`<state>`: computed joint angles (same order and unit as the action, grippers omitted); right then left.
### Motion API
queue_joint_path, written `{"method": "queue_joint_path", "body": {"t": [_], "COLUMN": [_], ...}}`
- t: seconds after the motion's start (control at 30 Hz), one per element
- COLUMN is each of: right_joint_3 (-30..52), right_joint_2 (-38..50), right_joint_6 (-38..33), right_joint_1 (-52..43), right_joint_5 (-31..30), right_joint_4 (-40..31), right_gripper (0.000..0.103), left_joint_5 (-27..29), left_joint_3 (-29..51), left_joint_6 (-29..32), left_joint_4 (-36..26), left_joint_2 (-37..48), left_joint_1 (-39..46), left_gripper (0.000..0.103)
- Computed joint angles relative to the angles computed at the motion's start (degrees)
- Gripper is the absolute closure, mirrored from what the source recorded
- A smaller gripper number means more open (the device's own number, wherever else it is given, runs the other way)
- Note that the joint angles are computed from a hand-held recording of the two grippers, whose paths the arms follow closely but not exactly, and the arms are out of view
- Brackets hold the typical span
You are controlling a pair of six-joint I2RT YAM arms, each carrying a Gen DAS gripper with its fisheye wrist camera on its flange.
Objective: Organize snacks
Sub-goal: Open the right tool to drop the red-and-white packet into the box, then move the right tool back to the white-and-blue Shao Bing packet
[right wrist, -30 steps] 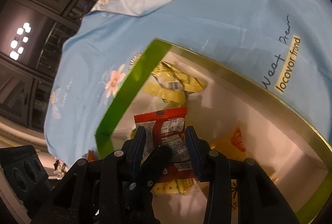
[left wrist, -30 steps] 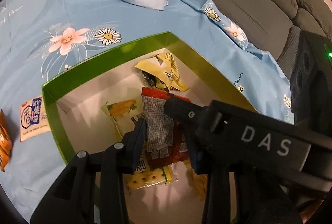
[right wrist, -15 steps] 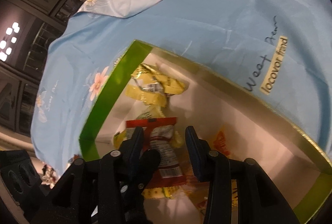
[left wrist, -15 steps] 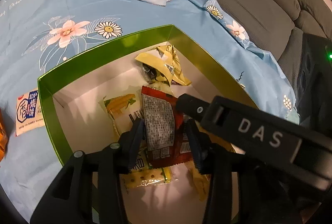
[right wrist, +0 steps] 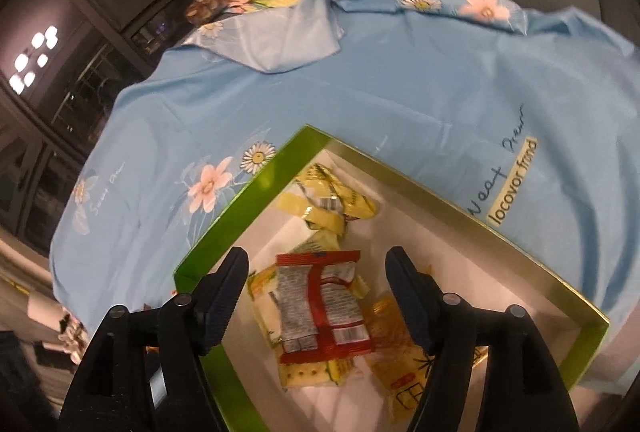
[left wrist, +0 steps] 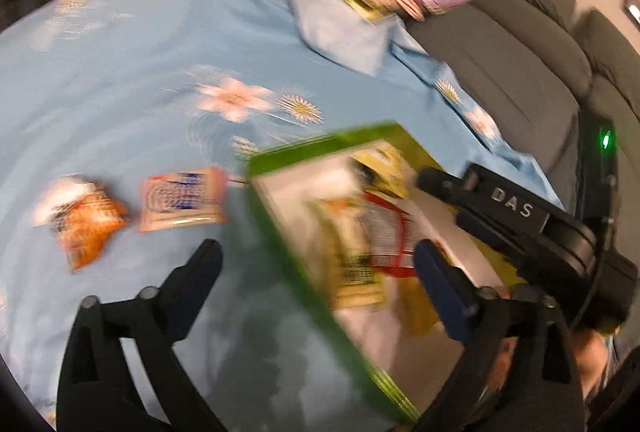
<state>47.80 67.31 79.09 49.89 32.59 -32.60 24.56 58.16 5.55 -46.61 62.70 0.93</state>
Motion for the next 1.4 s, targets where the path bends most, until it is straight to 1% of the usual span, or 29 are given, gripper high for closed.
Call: {"method": "queue_joint_path", "body": {"t": [0.03,0.1,0.17,0.23,0.3,0.33,0.37,0.43,0.5,0.57,0.67,0.73,0.77,0.9,1.0,1.1,1.17,1.23,1.27,1.3,1.4], "right_joint_3": [0.68,1.66,3.05,5.37,7.96,9.0,10.18,14.07,20.18,24.78,30.83,38.59,42.74,57.3,65.8,68.6,69.57,73.09,73.22,73.08,67.39], "right_joint_2": [0.36,0.84,1.92,3.83,6.19,7.25,8.51,12.53,18.64,23.61,31.22,38.18,41.7,53.51,60.52,63.3,64.26,66.84,67.22,67.48,64.71], "right_joint_6": [-0.72,-2.12,-2.97,-3.87,-6.2,-7.49,-8.88,-11.74,-14.31,-16.51,-19.49,-20.52,-21.29,-22.05,-23.81,-23.75,-24.45,-26.57,-27.37,-27.91,-28.21], "right_joint_1": [0.67,2.24,3.48,5.41,7.14,7.73,8.24,9.5,10.67,10.72,8.97,7.27,6.5,3.19,1.0,0.11,0.02,0.03,0.06,-0.16,-0.69], "right_joint_5": [0.27,0.87,1.48,2.64,3.14,2.95,2.58,1.84,1.12,-0.4,-6.75,-9.93,-10.83,-12.51,-14.47,-13.6,-12.64,-10.98,-10.02,-9.85,-11.42], "right_joint_4": [0.26,1.21,1.57,1.48,2.53,3.4,4.28,4.48,2.21,1.34,2.21,-2.67,-5.19,-14.65,-18.29,-19.69,-20.09,-22.72,-22.88,-22.34,-17.21], "right_gripper": [0.027,0.023,0.021,0.021,0.021,0.021,0.021,0.021,0.021,0.021,0.021,0.021,0.021,0.021,0.021,0.021,0.021,0.021,0.021,0.021,0.018], "left_joint_5": [1.06,1.99,0.79,-0.28,3.51,6.22,6.73,3.0,2.92,0.72,1.58,1.96,2.32,1.53,1.8,2.18,1.04,-0.2,-0.43,-0.52,-0.24], "left_joint_3": [1.0,2.07,3.01,2.68,1.99,2.44,3.18,5.17,4.75,4.91,6.73,7.71,8.45,8.12,7.99,8.01,7.09,6.42,6.24,6.18,6.23], "left_joint_6": [2.16,6.38,12.86,16.12,19.99,21.6,22.03,19.55,18.47,17.19,17.38,17.62,18.66,17.72,16.86,18.17,17.68,17.24,17.29,17.43,17.81], "left_joint_4": [-2.4,-5.09,-7.21,-7.18,-7.56,-8.54,-9.26,-8.66,-5.4,-4.34,-5.7,-7.12,-8.01,-6.98,-7.48,-8.77,-7.59,-6.52,-6.53,-6.68,-7.33], "left_joint_2": [-1.15,-1.84,-1.54,-0.56,2.08,5.73,8.37,12.51,13.04,13.59,16.34,17.69,18.48,18.69,19.27,19.49,18.68,18.38,18.37,18.49,18.79], "left_joint_1": [5.15,12.22,21.04,27.58,37.22,42.26,44.41,45.63,46.96,46.2,46.59,46.66,47.08,46.04,45.67,44.89,44.15,43.43,43.2,43.05,42.98], "left_gripper": [0.001,0.001,0.001,0.001,0.001,0.001,0.001,0.002,0.001,0.001,0.001,0.001,0.001,0.001,0.001,0.001,0.001,0.001,0.001,0.001,0.001]}}
